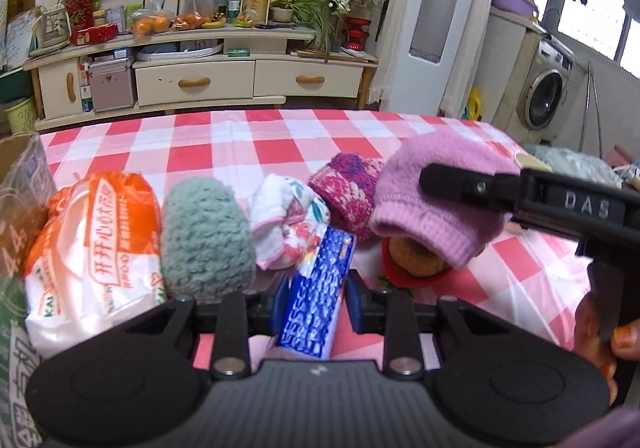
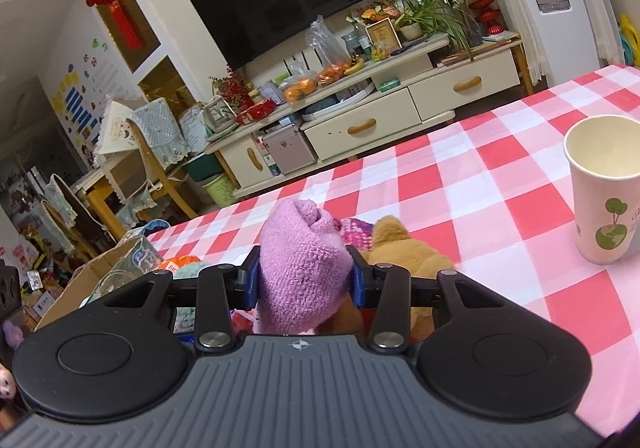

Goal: Organize soft objects
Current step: 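Carry the tissue box with the left tool and the pink hat with the right tool over the box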

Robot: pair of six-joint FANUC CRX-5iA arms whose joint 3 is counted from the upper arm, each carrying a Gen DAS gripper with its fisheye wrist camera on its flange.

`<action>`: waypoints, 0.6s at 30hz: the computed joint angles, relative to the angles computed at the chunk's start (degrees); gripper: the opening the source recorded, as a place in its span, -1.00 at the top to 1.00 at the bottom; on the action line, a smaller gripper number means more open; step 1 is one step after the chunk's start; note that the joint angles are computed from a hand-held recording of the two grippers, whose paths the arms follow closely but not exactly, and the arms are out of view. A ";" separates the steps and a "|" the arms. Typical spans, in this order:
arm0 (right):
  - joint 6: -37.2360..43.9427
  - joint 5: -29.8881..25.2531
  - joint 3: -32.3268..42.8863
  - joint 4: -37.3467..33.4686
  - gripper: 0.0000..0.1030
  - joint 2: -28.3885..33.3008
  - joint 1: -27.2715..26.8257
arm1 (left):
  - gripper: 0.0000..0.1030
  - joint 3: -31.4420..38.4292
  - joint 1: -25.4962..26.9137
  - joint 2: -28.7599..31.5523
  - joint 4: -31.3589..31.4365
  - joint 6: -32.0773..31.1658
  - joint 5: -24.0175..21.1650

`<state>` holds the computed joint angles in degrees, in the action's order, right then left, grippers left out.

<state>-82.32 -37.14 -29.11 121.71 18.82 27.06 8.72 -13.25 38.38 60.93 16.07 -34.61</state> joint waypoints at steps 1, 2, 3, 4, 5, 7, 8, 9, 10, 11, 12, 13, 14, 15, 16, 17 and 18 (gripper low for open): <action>0.16 -0.02 0.12 -0.08 -0.01 0.06 0.09 | 0.45 -0.41 0.09 -0.25 0.91 -0.82 0.15; 0.61 -0.17 0.16 -0.34 -0.01 0.07 0.19 | 0.45 -0.66 0.20 -0.43 1.66 -1.38 0.17; 1.69 -0.68 0.37 -1.35 -0.01 0.25 0.66 | 0.45 -0.90 0.31 -0.61 2.41 -1.80 0.12; 2.39 -1.04 0.43 -1.96 -0.01 0.28 0.91 | 0.45 -1.15 0.43 -0.80 3.06 -2.23 0.05; 2.80 -1.24 0.50 -2.37 -0.01 0.29 1.09 | 0.45 -1.27 0.55 -0.90 3.62 -2.63 0.03; 2.97 -1.32 0.39 -2.20 -0.01 0.14 1.03 | 0.45 -1.28 0.84 -0.96 4.29 -2.89 -0.08; 3.69 -1.37 0.39 -2.56 -0.01 0.13 1.06 | 0.45 -1.31 0.99 -0.99 4.59 -2.90 -0.23; 4.87 -1.73 0.41 -3.74 -0.01 0.18 1.58 | 0.45 -1.42 1.13 -1.08 4.97 -3.02 -0.36; 5.79 -1.97 0.45 -4.74 -0.01 0.22 1.97 | 0.45 -1.54 1.25 -1.18 5.33 -3.13 -0.46; 6.25 -2.06 0.46 -5.36 -0.01 0.25 2.20 | 0.45 -1.74 1.35 -1.29 5.83 -3.44 -0.54; 6.70 -2.00 0.41 -5.94 -0.01 0.16 2.33 | 0.45 -2.02 1.37 -1.45 6.42 -3.88 -0.51; 7.40 -2.00 0.44 -6.88 -0.01 0.16 2.55 | 0.45 -2.25 1.42 -1.59 6.94 -4.24 -0.53; 7.84 -2.09 0.38 -7.64 -0.01 0.10 2.77 | 0.45 -2.40 1.53 -1.70 7.34 -4.47 -0.68; 7.86 -2.12 0.31 -8.02 -0.01 0.06 2.85 | 0.45 -2.58 1.67 -1.83 7.77 -4.72 -0.83; 7.49 -1.91 -0.10 -7.74 -0.01 -0.32 2.73 | 0.45 -2.76 1.81 -1.97 8.20 -4.94 -0.94; 7.25 -1.73 -0.19 -7.50 -0.01 -0.46 2.65 | 0.45 -2.93 1.89 -2.09 8.55 -5.09 -0.96; 7.27 -1.53 -0.33 -7.29 -0.01 -0.69 2.60 | 0.45 -3.04 1.98 -2.18 8.92 -5.19 -1.03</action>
